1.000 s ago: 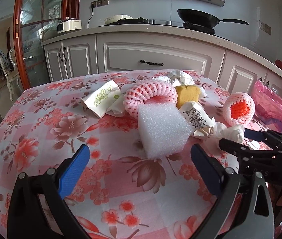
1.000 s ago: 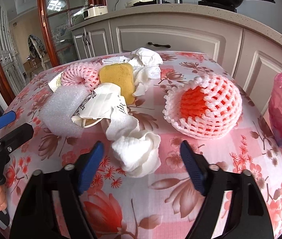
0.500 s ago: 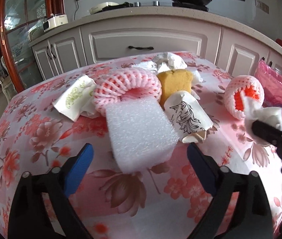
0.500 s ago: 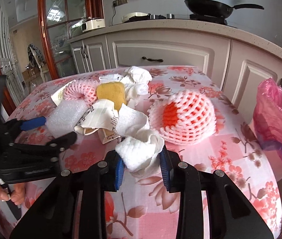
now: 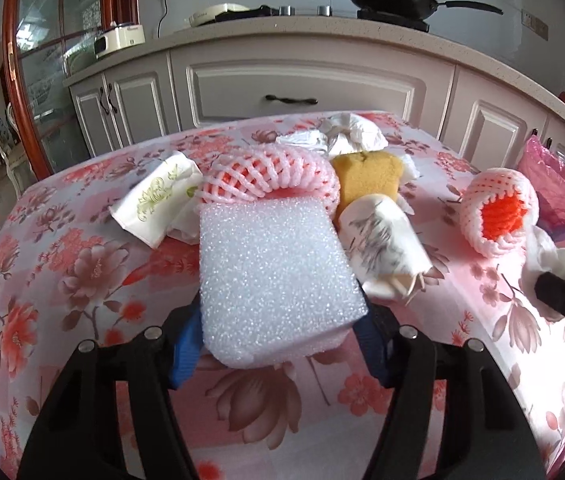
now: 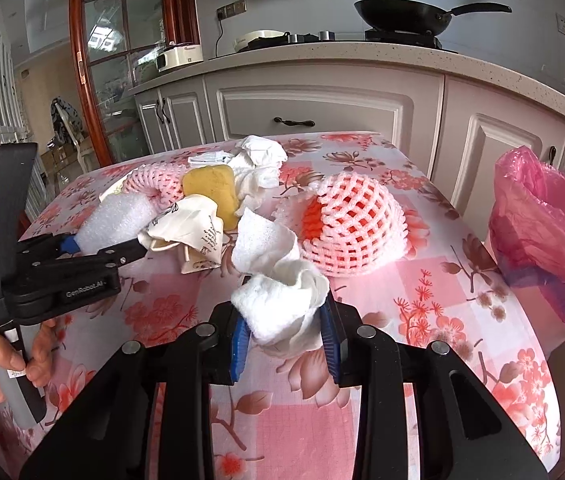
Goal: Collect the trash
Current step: 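Grasp a white foam block with the left tool while the right tool grasps a white tissue, then carry the foam block and tissue in both tools over the pink bin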
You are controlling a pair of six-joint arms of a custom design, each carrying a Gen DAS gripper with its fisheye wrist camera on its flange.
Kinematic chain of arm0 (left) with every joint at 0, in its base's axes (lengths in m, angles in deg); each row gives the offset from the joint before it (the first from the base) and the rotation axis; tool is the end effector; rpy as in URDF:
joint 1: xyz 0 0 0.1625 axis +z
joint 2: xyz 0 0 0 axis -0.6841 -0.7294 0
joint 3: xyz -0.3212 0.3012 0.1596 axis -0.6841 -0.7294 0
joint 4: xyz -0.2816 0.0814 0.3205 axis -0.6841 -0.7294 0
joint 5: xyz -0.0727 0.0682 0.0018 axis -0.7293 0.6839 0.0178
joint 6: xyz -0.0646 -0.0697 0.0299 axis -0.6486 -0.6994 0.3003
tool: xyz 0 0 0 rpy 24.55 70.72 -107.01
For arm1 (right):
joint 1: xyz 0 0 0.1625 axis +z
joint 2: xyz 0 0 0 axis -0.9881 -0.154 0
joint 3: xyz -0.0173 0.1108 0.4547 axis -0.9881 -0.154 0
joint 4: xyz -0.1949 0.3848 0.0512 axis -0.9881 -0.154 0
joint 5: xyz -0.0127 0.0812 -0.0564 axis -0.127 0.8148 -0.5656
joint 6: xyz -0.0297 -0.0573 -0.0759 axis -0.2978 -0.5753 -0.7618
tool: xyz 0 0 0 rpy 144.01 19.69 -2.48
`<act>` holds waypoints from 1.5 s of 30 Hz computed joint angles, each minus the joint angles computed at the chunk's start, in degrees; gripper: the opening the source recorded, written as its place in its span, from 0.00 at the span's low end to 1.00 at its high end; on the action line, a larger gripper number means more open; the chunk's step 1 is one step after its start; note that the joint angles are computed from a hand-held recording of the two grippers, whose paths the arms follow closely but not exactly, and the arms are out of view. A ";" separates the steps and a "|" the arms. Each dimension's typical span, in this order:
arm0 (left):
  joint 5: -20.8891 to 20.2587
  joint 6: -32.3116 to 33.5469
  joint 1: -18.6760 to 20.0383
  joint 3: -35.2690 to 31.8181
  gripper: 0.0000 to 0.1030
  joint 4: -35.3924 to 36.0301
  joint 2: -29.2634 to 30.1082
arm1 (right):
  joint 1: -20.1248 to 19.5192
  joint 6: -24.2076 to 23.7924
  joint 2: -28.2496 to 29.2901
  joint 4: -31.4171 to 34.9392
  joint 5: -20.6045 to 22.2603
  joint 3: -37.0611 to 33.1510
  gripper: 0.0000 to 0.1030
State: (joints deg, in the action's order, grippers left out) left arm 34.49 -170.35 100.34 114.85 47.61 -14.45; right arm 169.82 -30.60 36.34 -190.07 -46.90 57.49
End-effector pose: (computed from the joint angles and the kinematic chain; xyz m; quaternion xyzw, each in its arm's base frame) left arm -0.1691 -0.6214 -0.0078 0.3128 0.8558 -0.3042 0.2778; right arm 0.0805 -0.5126 0.0945 0.1229 -0.8367 0.4267 0.3204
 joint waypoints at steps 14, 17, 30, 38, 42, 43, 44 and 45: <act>6.49 0.99 -2.86 15.99 0.62 -11.52 -11.19 | 3.19 -0.78 0.76 -5.10 0.23 2.17 0.30; 7.28 1.88 -4.17 19.16 0.62 -15.31 -13.18 | 4.14 -1.37 0.77 -7.53 1.02 3.09 0.30; 7.50 4.92 -9.47 26.89 0.62 -25.13 -19.42 | 7.14 -2.73 -1.08 -17.99 2.37 7.01 0.30; 9.53 6.45 -12.85 26.48 0.62 -26.00 -18.74 | 6.86 -4.21 -4.08 -23.83 2.17 9.27 0.30; 12.20 7.52 -14.19 24.33 0.62 -25.20 -16.32 | 5.77 -4.93 -6.43 -26.00 1.80 10.25 0.30; 12.95 7.80 -14.22 23.79 0.62 -25.01 -15.78 | 5.37 -5.35 -7.05 -26.87 1.66 10.45 0.30; 13.86 8.01 -14.49 22.93 0.62 -24.72 -14.89 | 4.89 -5.63 -7.71 -27.42 1.67 10.69 0.30; 14.49 8.23 -14.46 22.27 0.62 -24.56 -14.28 | 4.44 -5.89 -8.39 -27.81 1.62 10.85 0.30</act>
State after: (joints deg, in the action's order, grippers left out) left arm 48.98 -162.12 85.87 137.13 23.05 -28.73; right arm 174.25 -36.49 27.95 -217.88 -45.28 68.34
